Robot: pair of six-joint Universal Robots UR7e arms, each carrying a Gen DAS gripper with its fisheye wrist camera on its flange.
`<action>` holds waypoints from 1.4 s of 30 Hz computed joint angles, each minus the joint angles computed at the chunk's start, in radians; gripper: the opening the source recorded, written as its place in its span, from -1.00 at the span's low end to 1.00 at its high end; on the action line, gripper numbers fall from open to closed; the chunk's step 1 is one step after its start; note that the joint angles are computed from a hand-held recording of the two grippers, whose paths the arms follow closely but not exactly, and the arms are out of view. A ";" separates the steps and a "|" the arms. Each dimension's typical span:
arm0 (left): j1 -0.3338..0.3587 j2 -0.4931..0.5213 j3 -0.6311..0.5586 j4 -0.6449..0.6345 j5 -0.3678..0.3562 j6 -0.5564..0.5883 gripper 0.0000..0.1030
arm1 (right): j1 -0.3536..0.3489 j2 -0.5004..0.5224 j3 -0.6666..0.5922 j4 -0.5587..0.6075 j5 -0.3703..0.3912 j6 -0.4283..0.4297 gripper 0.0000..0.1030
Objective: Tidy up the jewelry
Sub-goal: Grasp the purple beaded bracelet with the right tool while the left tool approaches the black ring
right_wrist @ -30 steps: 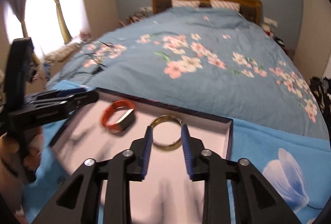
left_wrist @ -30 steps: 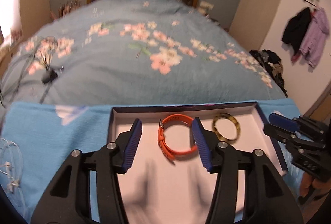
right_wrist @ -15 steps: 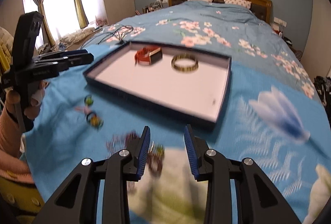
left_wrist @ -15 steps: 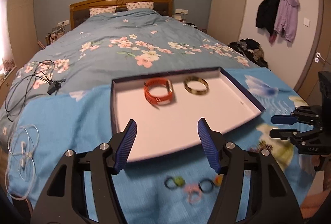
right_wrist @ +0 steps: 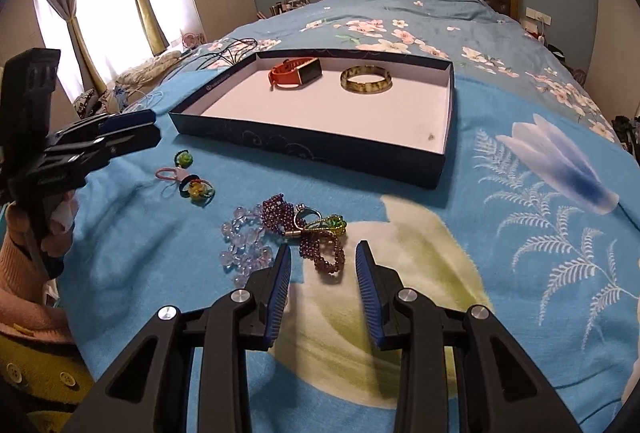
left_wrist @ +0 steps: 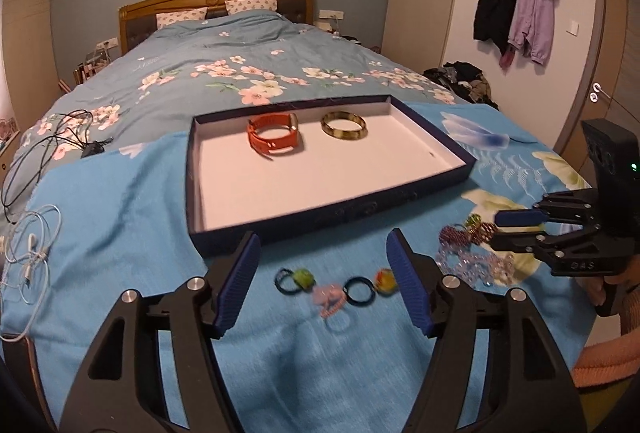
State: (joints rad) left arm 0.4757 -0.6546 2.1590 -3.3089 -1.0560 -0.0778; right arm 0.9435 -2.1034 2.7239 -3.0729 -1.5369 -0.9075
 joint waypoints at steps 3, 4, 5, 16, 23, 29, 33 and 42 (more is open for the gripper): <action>0.000 0.001 0.003 0.002 -0.005 -0.007 0.28 | 0.009 0.022 -0.005 0.000 -0.016 0.008 -0.77; -0.001 0.002 0.004 0.001 -0.005 -0.010 0.28 | 0.011 0.025 -0.005 0.001 -0.021 0.009 -0.88; 0.001 0.001 0.005 0.002 -0.008 -0.012 0.28 | 0.013 0.024 -0.002 -0.002 -0.022 0.009 -0.88; 0.005 0.004 0.011 -0.006 -0.021 -0.006 0.28 | -0.049 -0.175 -0.018 0.226 0.175 0.005 -0.91; 0.003 0.007 0.018 -0.006 -0.038 0.008 0.28 | -0.028 -0.191 -0.024 0.219 0.197 0.024 -0.91; -0.011 0.011 0.028 0.005 -0.059 0.049 0.23 | -0.022 -0.200 -0.027 0.216 0.211 0.029 -0.91; -0.007 0.012 0.022 0.023 -0.074 0.055 0.18 | -0.016 -0.190 -0.028 0.206 0.207 0.030 -0.91; 0.030 0.005 -0.012 0.126 -0.090 0.004 -0.10 | -0.014 -0.181 -0.026 0.201 0.212 0.033 -0.91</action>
